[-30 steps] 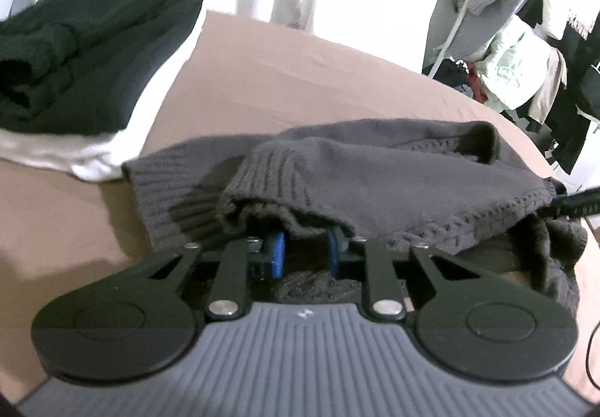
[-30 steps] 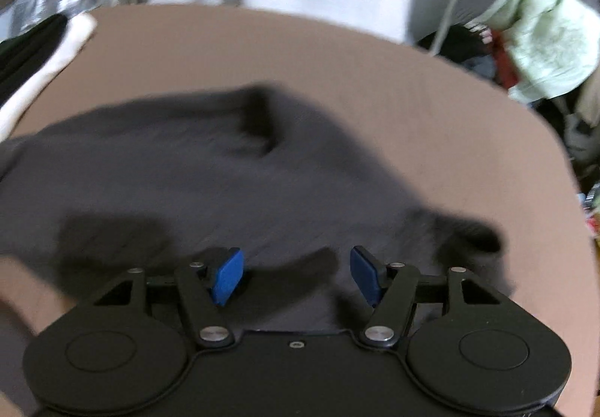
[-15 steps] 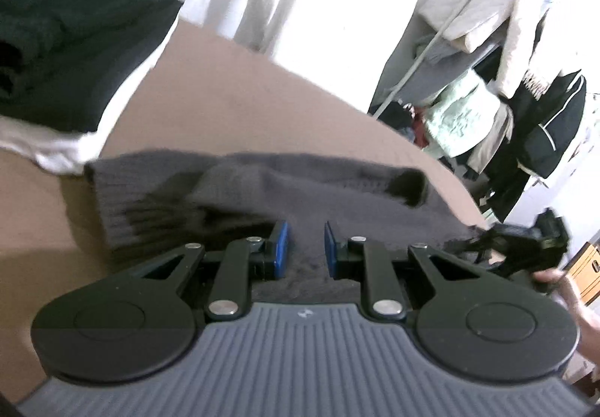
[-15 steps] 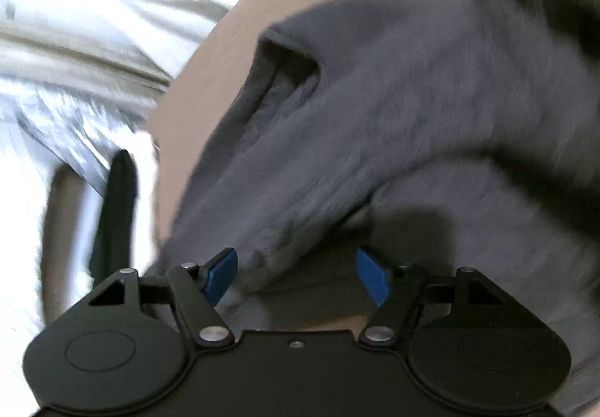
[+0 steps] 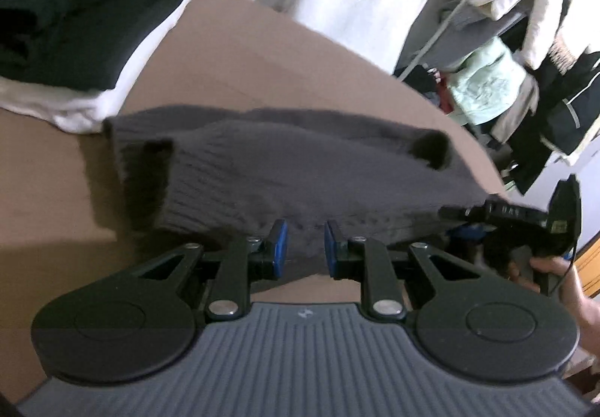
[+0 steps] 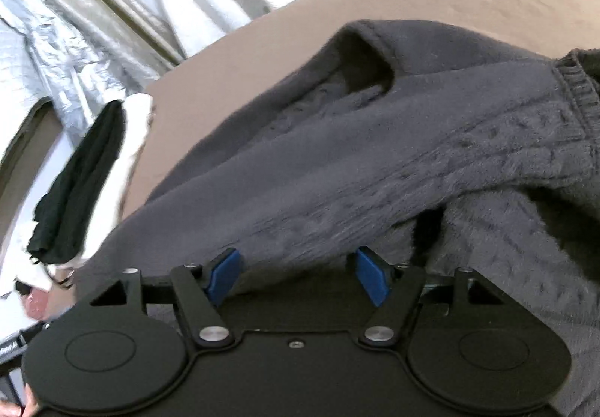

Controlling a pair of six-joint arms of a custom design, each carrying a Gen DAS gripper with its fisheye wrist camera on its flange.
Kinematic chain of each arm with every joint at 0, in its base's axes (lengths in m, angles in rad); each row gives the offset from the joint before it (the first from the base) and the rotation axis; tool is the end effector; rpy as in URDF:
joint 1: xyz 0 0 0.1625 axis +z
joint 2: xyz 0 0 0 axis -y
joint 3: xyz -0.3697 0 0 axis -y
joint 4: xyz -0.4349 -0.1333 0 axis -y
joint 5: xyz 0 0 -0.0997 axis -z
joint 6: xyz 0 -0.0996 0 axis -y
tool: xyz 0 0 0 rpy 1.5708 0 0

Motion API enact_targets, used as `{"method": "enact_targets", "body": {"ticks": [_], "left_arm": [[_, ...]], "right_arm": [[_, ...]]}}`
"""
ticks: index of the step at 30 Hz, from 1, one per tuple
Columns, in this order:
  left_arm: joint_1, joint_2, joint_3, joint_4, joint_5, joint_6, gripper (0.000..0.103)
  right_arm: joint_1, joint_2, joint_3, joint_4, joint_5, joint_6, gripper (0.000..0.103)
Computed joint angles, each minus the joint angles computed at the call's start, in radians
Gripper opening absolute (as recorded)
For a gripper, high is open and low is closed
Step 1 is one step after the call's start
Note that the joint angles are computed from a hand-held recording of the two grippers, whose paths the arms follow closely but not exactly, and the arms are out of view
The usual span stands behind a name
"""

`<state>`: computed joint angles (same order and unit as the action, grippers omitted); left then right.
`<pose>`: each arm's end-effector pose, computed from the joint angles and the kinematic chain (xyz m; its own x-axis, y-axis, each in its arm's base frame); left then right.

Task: Fold clothes

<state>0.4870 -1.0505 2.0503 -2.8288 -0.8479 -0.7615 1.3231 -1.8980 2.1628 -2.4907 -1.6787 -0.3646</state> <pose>-0.3790 -0.4261 0.0706 -0.9516 0.1102 -0.2868 0.2733 0.7302 -0.6262 0.0109 -0.4569 0.3810 -0.9548 0.0130 0.2970 -0.1563 0.8278 -0.5387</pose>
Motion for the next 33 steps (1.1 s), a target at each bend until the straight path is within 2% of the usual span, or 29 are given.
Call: {"method": "enact_targets", "body": {"ticks": [2,3,4,5,7,8,11,14,18,22,25,27,29,31,32,33], "left_arm": [[-0.008,0.030,-0.020,0.066,0.089,0.005,0.027],[-0.010,0.044,-0.031,0.099,0.123,0.014,0.027],[-0.009,0.052,-0.035,0.096,0.132,0.026,0.027],[-0.003,0.060,-0.034,0.063,0.124,0.039,0.028],[0.010,0.075,-0.034,-0.002,0.103,0.062,0.037],[0.020,0.079,-0.035,-0.032,0.082,0.064,0.046],[0.030,0.083,-0.033,-0.082,0.055,0.045,0.050],[0.022,0.082,-0.030,-0.110,0.053,0.053,0.059],[0.013,0.085,-0.041,-0.069,0.047,0.085,0.075],[0.019,0.094,-0.061,0.019,0.028,0.017,0.076],[0.019,0.092,-0.060,0.036,0.025,-0.019,0.077],[0.015,0.087,-0.045,-0.006,0.030,-0.014,0.077],[0.005,0.104,-0.037,-0.058,0.079,0.049,0.077],[-0.006,0.133,-0.036,-0.118,0.142,0.138,0.077],[-0.008,0.146,-0.036,-0.149,0.163,0.174,0.077],[-0.003,0.150,-0.035,-0.180,0.153,0.181,0.077]], "right_arm": [[0.036,0.066,0.009,-0.174,-0.135,0.036,0.065],[0.047,0.099,-0.006,-0.212,-0.173,0.055,0.047],[0.050,0.121,-0.033,-0.209,-0.169,0.070,0.032],[0.057,0.142,-0.059,-0.211,-0.172,0.072,0.012],[0.086,0.178,-0.094,-0.273,-0.189,0.029,0.012],[0.101,0.186,-0.102,-0.310,-0.189,-0.010,0.011],[0.149,0.196,-0.113,-0.402,-0.193,-0.133,0.011],[0.151,0.156,-0.110,-0.412,-0.151,-0.163,0.011],[0.108,0.080,-0.081,-0.347,-0.099,-0.189,0.011],[0.051,0.002,-0.021,-0.253,-0.104,-0.246,0.011],[0.040,-0.024,0.003,-0.186,-0.169,-0.355,0.010],[0.082,0.033,-0.053,-0.133,-0.264,-0.412,0.010],[0.138,0.123,-0.160,-0.085,-0.342,-0.419,0.009],[0.202,0.255,-0.325,-0.070,-0.379,-0.410,0.008],[0.229,0.328,-0.416,-0.096,-0.377,-0.392,0.008],[0.246,0.398,-0.502,-0.150,-0.367,-0.350,0.008]]}}
